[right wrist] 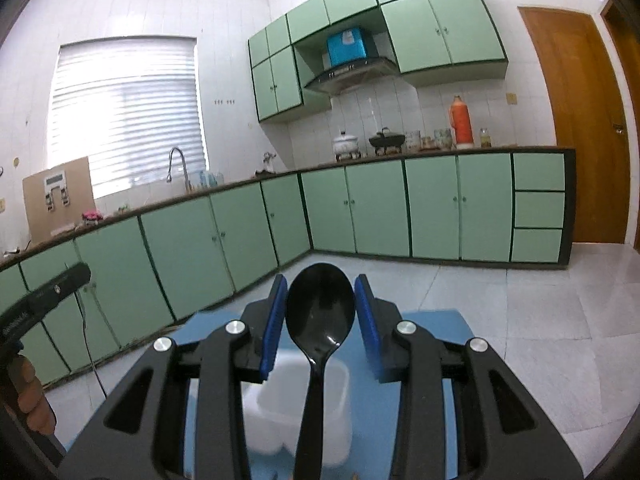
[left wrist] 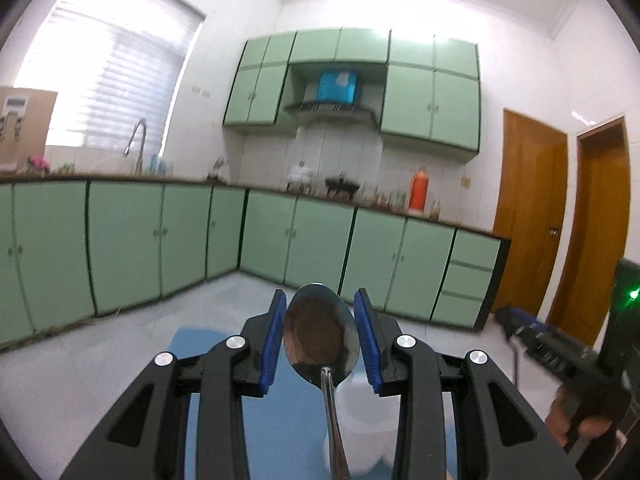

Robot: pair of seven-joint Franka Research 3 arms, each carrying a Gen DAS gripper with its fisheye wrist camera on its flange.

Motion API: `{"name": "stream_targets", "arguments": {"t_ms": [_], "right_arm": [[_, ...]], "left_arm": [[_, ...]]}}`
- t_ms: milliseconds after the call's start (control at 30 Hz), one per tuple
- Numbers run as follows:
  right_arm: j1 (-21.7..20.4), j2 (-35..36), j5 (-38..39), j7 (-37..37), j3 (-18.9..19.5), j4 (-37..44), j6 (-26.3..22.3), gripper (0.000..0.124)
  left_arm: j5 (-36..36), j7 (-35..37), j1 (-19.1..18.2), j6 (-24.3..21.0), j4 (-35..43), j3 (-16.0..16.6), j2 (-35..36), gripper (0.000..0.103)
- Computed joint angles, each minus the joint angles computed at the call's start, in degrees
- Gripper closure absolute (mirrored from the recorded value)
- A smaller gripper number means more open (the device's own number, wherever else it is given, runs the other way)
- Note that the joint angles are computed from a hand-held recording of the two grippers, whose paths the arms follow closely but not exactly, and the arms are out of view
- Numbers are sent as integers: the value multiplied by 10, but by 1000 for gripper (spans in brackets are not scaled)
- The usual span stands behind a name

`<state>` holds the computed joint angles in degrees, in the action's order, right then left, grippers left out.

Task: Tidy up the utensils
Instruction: 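Carry both spoons over the white holder and open both tools to drop them in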

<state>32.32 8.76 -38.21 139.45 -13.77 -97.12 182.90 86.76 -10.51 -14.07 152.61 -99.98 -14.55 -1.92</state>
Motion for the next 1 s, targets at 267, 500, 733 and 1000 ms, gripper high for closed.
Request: {"name": "stream_targets", "arguments": {"t_ms": [267,500,733,1000], "right_arm": [[-6,99,92,-58,0,111,-13,90],[9,127,148,-115,-6,113,-30,90],[8,102,213,-179,14,55,-23,90],[31,79,262,-232,6,12,-20,89]], "left_arm": [[96,-20,-49,-22,168,31,134,69],[62,23,-85,2,214,75,196,69],[21,41,-92,24,175,92,190,68],[1,51,-88,16,123,83,165,65]]}}
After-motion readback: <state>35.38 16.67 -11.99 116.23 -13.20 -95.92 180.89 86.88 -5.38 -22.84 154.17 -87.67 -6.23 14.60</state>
